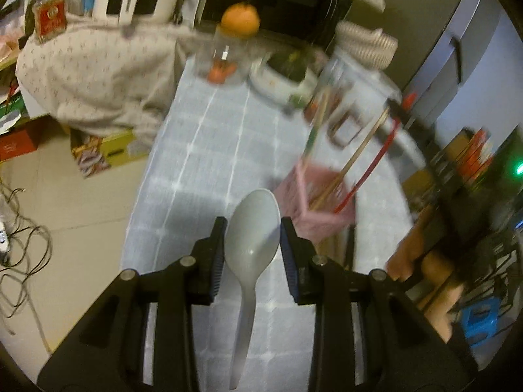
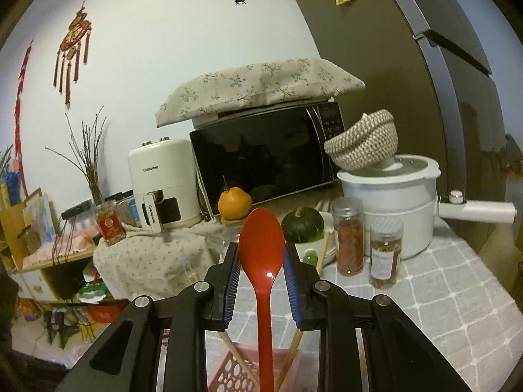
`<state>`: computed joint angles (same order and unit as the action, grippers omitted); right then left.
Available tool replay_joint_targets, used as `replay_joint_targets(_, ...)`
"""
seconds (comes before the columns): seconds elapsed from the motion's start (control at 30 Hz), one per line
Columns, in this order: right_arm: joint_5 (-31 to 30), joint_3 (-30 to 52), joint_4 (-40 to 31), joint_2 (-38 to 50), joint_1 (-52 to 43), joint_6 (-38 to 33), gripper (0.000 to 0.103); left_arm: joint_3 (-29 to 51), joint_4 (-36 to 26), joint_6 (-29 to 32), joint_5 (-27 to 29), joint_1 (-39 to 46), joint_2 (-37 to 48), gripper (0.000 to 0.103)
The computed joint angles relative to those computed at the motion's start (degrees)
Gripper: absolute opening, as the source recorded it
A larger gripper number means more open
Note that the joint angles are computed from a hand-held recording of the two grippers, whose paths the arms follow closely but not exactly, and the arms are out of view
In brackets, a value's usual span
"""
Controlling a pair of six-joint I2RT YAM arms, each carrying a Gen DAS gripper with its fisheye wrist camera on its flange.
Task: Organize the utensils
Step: 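Lift the red spoon with the right tool while left tool carries white spoon toward basket, then lower both spoons into the pink basket and open both tools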
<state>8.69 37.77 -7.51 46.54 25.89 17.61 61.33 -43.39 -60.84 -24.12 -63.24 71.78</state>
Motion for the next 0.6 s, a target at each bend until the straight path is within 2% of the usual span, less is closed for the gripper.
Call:
replay_joint_targets(0.13, -2.8, 0.5, -2.9, 0.1, -1.3, 1.9, 0.031, 0.4, 4.2, 1.0, -6.5, -2.7, -1.4, 0.034)
replay_joint_targets(0.27, -2.8, 2.8, -7.4, -1.2, -1.6, 1.7, 0.046, 1.2, 10.8, 4.6, -12.5, -4.5, -1.5, 0.034)
replay_joint_targets(0.43, -5.7, 11.4, -18.7, -1.8, -7.1, -1.9, 0.058, 2.9, 20.6, 13.0, -16.1, -5.3, 1.1, 0.034)
replay_joint_targets(0.6, -11.0, 18.4, -29.5, -1.2, -16.6, -7.4, 0.067, 3.8, 30.7, 19.8, -15.2, -3.0, 5.8, 0.034)
